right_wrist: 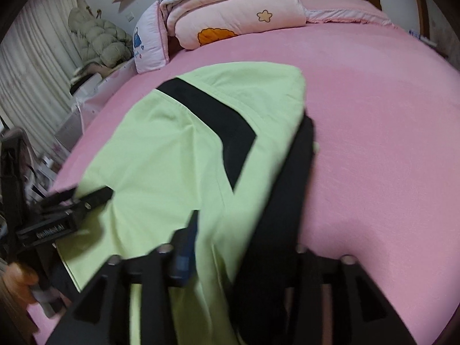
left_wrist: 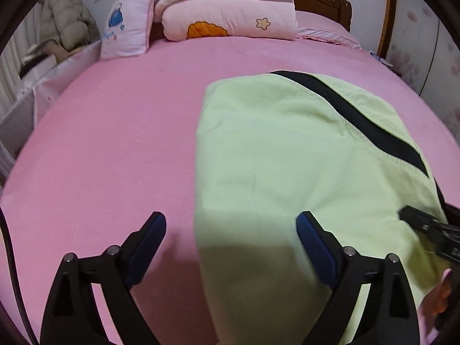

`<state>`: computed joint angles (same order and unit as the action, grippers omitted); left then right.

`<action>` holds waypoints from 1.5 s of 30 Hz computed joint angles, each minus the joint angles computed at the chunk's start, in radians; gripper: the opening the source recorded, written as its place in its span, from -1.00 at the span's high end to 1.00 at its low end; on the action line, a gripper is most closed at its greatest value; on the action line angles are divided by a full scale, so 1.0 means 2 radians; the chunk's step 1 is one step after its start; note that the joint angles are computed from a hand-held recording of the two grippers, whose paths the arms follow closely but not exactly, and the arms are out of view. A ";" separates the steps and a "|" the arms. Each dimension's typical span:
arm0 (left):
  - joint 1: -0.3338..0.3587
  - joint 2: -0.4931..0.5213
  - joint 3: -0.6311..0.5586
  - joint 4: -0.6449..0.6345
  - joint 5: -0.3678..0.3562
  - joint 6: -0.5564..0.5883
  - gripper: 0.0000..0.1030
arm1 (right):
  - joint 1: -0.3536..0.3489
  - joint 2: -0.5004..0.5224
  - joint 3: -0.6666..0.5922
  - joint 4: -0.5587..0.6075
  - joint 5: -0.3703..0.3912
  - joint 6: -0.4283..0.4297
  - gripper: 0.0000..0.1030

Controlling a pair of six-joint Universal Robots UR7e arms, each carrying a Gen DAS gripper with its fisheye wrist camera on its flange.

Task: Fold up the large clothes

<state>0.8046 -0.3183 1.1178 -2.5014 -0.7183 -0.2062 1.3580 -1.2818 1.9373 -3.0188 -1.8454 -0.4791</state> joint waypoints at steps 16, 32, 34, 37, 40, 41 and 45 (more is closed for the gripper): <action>-0.049 -0.047 0.083 0.029 -0.007 -0.103 -0.89 | 0.013 -0.091 0.088 -0.014 -0.031 0.002 -0.20; -0.158 -0.087 0.150 0.010 -0.016 -0.236 -0.89 | 0.032 -0.277 0.146 0.079 0.012 0.023 -0.21; -0.179 -0.094 0.154 0.017 -0.017 -0.251 -0.89 | 0.046 -0.317 0.149 0.106 0.009 0.017 -0.21; -0.213 -0.105 0.152 0.047 -0.018 -0.273 -0.89 | 0.071 -0.363 0.151 0.139 -0.009 0.011 -0.21; -0.244 -0.119 0.153 0.087 -0.022 -0.307 -0.89 | 0.105 -0.409 0.151 0.180 -0.035 0.015 -0.21; -0.256 -0.124 0.153 0.102 -0.025 -0.321 -0.89 | 0.115 -0.431 0.150 0.205 -0.040 0.021 -0.21; -0.299 -0.146 0.156 0.160 -0.040 -0.376 -0.89 | 0.140 -0.504 0.137 0.310 -0.038 0.050 -0.21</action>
